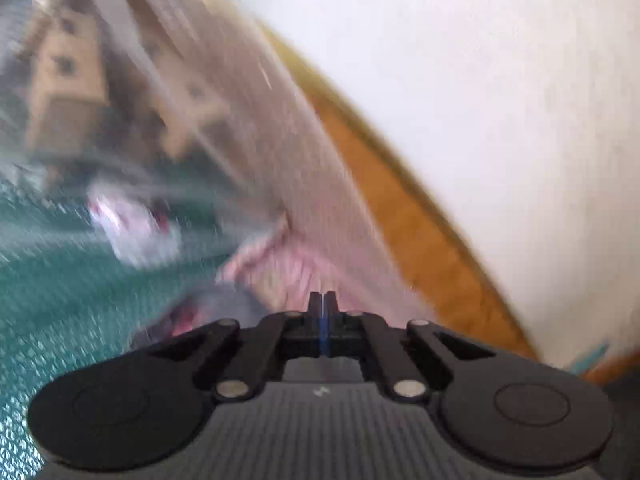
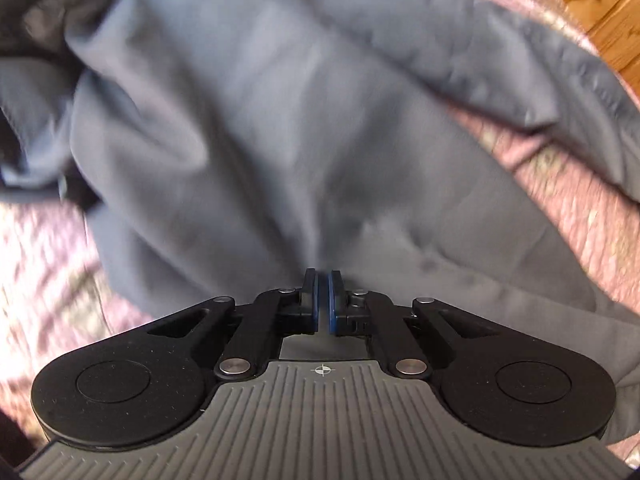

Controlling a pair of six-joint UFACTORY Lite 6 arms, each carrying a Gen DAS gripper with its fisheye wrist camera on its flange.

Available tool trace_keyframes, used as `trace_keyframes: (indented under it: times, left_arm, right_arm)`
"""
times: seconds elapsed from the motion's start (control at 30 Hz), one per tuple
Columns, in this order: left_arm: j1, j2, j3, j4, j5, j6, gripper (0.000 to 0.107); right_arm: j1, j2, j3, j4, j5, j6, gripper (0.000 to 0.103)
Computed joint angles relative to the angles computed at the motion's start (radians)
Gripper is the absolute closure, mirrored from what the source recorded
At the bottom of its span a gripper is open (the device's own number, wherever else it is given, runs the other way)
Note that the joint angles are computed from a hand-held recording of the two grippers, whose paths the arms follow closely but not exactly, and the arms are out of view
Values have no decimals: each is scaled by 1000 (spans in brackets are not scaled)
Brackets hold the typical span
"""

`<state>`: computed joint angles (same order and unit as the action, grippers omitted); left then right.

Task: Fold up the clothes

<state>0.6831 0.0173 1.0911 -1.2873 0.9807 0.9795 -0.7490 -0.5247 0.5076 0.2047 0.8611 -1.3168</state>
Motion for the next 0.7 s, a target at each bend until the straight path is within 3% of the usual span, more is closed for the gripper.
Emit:
trace_keyframes:
  times: [0.1, 0.17, 0.2, 0.23, 0.33, 0.4, 0.43, 0.5, 0.6, 0.63, 0.67, 0.7]
  left_arm:
    - [-35, -24, -24, 191, -41, -37, 106]
    - [-26, -150, -150, 263, -31, -35, 94]
    - [-20, -218, -213, 300, -24, -38, 81]
    - [16, -308, -286, 316, 10, -42, 60]
    - [166, -613, -469, 361, 179, -89, 26]
    - [252, -770, -539, 392, 302, -128, 8]
    - [287, -843, -564, 412, 359, -158, 6]
    - [235, -953, -629, 457, 355, -229, 5]
    - [-54, -1062, -708, 592, 166, -451, 8]
    - [-159, -1078, -731, 653, 95, -531, 29]
    - [-263, -1078, -746, 719, 32, -618, 58]
    - [-324, -1036, -741, 788, -12, -683, 101]
  right_arm:
    - [-127, 84, 111, 72, 100, -58, 84]
    - [-240, 193, 281, 178, 253, -79, 62]
    - [-293, 259, 382, 239, 338, -68, 49]
    - [-324, 324, 472, 299, 387, -36, 41]
    - [-297, 597, 741, 395, 356, 153, 20]
    - [-274, 772, 941, 444, 332, 301, 18]
    - [-240, 874, 1042, 427, 284, 398, 18]
    - [-179, 1053, 1207, 366, 184, 540, 18]
    - [-110, 1287, 1446, 282, 76, 687, 23]
    - [-96, 1350, 1516, 268, 57, 704, 28]
    - [-83, 1428, 1621, 245, 75, 735, 34]
    - [-71, 1505, 1725, 227, 90, 762, 70]
